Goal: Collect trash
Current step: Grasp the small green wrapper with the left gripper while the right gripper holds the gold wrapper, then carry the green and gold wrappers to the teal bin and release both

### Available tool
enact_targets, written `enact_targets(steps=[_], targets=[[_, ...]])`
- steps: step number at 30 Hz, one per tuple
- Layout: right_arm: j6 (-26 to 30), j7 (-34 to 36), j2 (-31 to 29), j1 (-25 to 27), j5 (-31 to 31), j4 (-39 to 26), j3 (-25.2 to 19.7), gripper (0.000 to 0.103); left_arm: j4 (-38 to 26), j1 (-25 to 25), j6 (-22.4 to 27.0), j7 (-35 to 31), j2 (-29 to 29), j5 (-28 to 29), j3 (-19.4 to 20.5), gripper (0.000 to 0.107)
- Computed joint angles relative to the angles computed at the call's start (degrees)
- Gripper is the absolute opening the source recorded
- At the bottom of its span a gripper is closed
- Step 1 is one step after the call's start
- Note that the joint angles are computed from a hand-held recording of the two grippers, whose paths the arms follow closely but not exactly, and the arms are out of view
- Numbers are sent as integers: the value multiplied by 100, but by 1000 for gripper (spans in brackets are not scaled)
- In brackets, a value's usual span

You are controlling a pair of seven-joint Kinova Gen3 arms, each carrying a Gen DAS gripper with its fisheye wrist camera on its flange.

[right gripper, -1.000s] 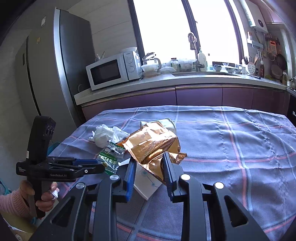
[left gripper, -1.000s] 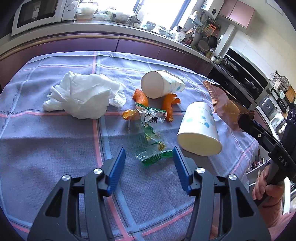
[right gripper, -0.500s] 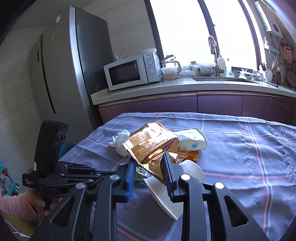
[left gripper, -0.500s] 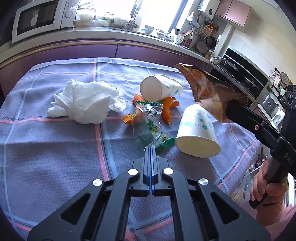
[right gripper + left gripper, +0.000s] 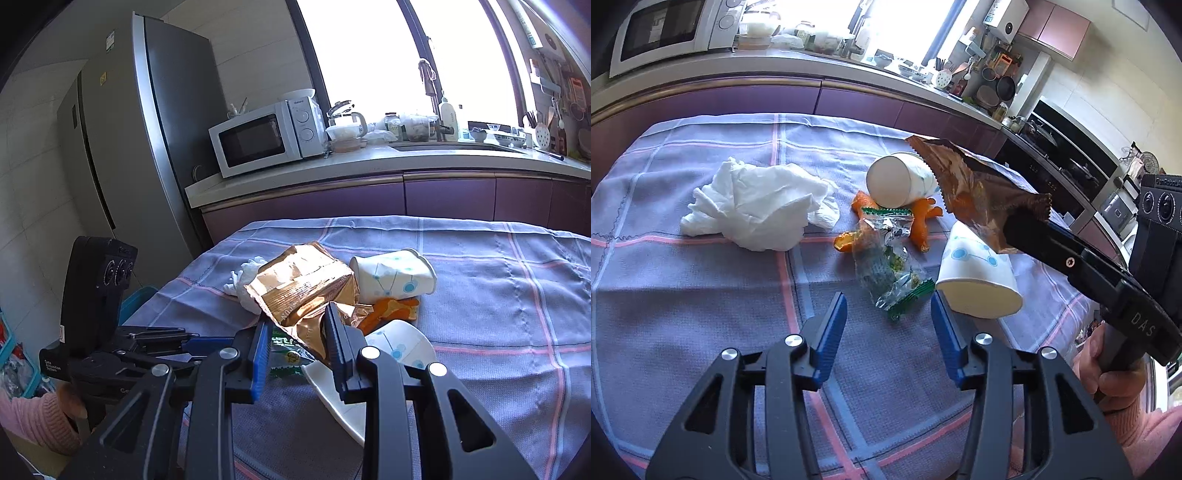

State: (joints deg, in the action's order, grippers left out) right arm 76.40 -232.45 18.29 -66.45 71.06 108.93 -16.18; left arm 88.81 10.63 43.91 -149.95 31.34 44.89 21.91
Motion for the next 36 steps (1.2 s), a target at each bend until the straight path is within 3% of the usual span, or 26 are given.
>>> enact_targets(steps=[4,11,12,13,15,17,19,28,36], targets=[[-18,-113,-29,3,15,95,-12,27,-271,283,-23,443,165,-245,-120,49],[-107,-257,-61,67,95,214,-35,27,-975,470,461,1208,565,-677,-145,49],[-129,-266,-59,81,104,219,-36,27,-1030,505,472,1268,589,-730,-154,43],[-146,-280,-58,90,113,225,-38,27,-1066,532,475,1315,615,-771,-152,29],[-182,-292,-56,112,142,233,-35,27,-1058,521,466,1335,638,-798,-117,16],[-210,-265,-57,131,157,227,-34,27,-914,470,285,1246,573,-747,-58,3],[-224,-231,-56,141,172,208,-32,27,-820,402,207,1179,530,-698,-6,1],[-484,99,-15,248,443,48,13,27,-187,-146,-43,612,101,-222,118,1],[-1287,665,123,508,950,-293,161,27,744,-927,-284,-473,-718,711,-52,1]])
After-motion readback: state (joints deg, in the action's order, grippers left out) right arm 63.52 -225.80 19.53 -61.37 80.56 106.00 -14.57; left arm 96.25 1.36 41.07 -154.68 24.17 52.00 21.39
